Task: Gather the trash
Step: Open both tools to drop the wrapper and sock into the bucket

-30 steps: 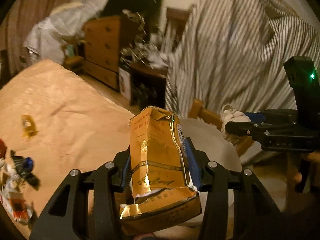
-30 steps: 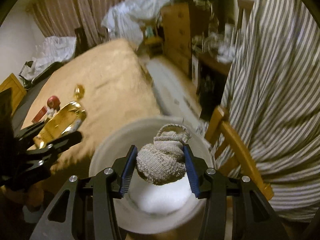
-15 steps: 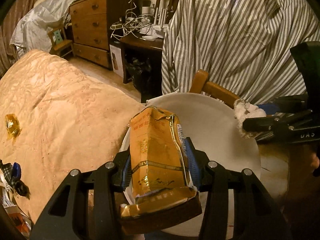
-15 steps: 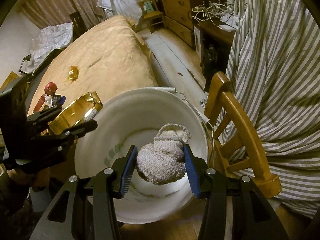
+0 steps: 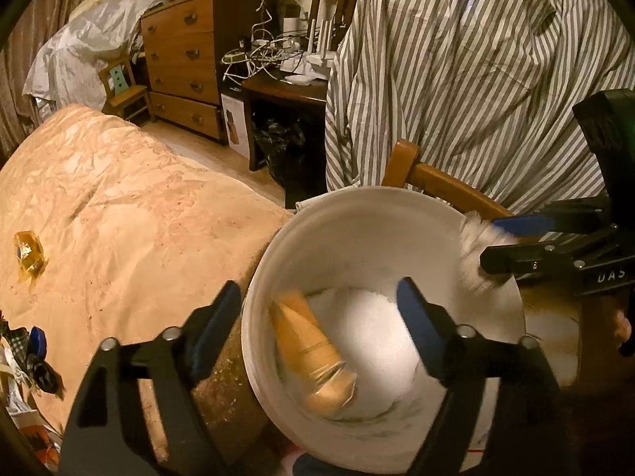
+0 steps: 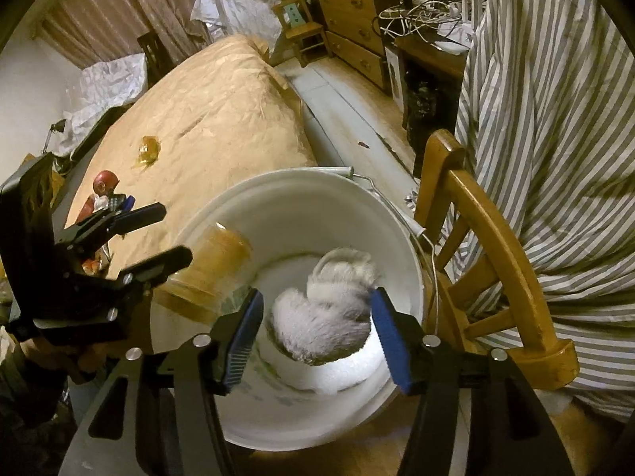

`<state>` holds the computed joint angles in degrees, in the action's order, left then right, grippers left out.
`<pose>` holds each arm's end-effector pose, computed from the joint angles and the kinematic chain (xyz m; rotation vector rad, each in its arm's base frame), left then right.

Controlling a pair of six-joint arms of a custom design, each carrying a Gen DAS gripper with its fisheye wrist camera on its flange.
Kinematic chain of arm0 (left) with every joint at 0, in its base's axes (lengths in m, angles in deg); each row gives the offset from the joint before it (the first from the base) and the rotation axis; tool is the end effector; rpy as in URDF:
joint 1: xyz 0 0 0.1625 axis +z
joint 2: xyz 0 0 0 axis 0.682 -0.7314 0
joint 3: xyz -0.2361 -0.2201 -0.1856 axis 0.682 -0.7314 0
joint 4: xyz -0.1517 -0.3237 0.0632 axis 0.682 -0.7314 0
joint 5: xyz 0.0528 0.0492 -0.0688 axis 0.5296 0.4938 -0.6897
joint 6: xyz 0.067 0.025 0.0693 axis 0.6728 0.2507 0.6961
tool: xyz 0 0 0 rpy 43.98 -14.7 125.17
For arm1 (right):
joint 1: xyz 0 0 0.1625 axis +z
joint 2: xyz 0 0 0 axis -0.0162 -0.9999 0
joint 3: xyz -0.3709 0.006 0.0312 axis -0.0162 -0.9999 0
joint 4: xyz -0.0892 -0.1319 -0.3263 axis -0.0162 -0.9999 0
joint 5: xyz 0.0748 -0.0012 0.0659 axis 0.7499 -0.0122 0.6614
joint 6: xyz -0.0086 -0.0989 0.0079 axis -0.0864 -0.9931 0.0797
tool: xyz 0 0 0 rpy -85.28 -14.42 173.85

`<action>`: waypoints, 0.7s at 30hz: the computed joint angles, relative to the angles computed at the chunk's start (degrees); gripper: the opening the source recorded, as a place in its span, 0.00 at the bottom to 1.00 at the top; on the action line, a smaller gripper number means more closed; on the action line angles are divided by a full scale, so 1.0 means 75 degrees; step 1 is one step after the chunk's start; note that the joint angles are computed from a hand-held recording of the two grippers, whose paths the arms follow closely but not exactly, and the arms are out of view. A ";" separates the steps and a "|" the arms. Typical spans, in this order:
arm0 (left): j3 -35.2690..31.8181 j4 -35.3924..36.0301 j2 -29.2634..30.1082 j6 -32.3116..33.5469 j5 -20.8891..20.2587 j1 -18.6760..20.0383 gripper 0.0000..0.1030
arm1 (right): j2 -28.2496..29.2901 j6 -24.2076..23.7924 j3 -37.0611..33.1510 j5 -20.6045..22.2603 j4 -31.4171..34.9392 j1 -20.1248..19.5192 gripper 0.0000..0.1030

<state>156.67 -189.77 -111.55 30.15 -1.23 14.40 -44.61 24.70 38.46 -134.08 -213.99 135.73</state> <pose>-0.1064 -0.4607 0.2595 1.5711 2.4078 -0.2007 0.3658 -0.2877 0.0642 -0.2818 -2.4236 0.8803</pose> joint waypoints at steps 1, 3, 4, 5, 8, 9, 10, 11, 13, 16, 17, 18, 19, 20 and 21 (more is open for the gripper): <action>-0.0004 0.0014 -0.0006 -0.0018 0.0000 0.0005 0.77 | 0.0015 -0.0006 0.0011 -0.0007 -0.0065 0.0010 0.57; -0.0019 0.0011 -0.0005 -0.0014 -0.0003 0.0042 0.77 | 0.0030 0.0014 0.0016 -0.0046 -0.0124 0.0048 0.57; -0.0020 0.0015 -0.0016 -0.0011 -0.0008 0.0058 0.77 | 0.0037 0.0019 0.0030 -0.0056 -0.0162 0.0062 0.57; -0.0030 0.0025 -0.0022 -0.0022 -0.0015 0.0076 0.77 | 0.0037 0.0018 0.0041 -0.0069 -0.0191 0.0084 0.57; -0.0065 0.0073 -0.0074 -0.0052 -0.0030 0.0123 0.77 | 0.0045 0.0052 0.0031 -0.0109 -0.0194 0.0160 0.57; -0.0072 0.0095 -0.0110 -0.0045 -0.0044 0.0148 0.77 | 0.0068 0.0078 -0.0026 -0.0137 -0.0122 0.0202 0.57; -0.0094 0.0132 -0.0142 -0.0040 -0.0062 0.0174 0.77 | 0.0085 0.0078 -0.0060 -0.0160 -0.0098 0.0239 0.57; -0.0123 0.0183 -0.0183 -0.0037 -0.0088 0.0208 0.77 | 0.0107 0.0065 -0.0068 -0.0173 -0.0142 0.0270 0.57; -0.0159 0.0257 -0.0288 -0.0015 -0.0124 0.0268 0.77 | 0.0222 0.0001 -0.0196 -0.0275 -0.0207 0.0391 0.57; -0.0254 0.0316 -0.0542 0.0154 -0.0204 0.0453 0.77 | 0.0631 -0.0096 -0.0761 -0.0783 0.0139 0.0759 0.63; -0.0298 0.0277 -0.0672 0.0294 -0.0229 0.0595 0.77 | 0.0823 -0.0160 -0.1004 -0.1006 0.0276 0.0896 0.66; -0.0328 0.0240 -0.0749 0.0392 -0.0225 0.0709 0.77 | 0.1018 -0.0280 -0.1235 -0.1179 0.0338 0.1015 0.68; -0.0399 0.0243 -0.0786 0.0471 -0.0220 0.0820 0.77 | 0.1317 -0.0583 -0.1542 -0.1341 0.0201 0.1147 0.68; -0.0530 0.0245 -0.0831 0.0593 -0.0218 0.1021 0.77 | 0.1684 -0.0903 -0.1941 -0.1533 0.0072 0.1280 0.69; -0.0646 0.0252 -0.0846 0.0675 -0.0209 0.1185 0.77 | 0.1883 -0.1156 -0.2145 -0.1615 -0.0090 0.1333 0.69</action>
<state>151.83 -187.88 -117.90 35.21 -2.79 23.28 -30.49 16.03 22.37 -146.19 -214.66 145.73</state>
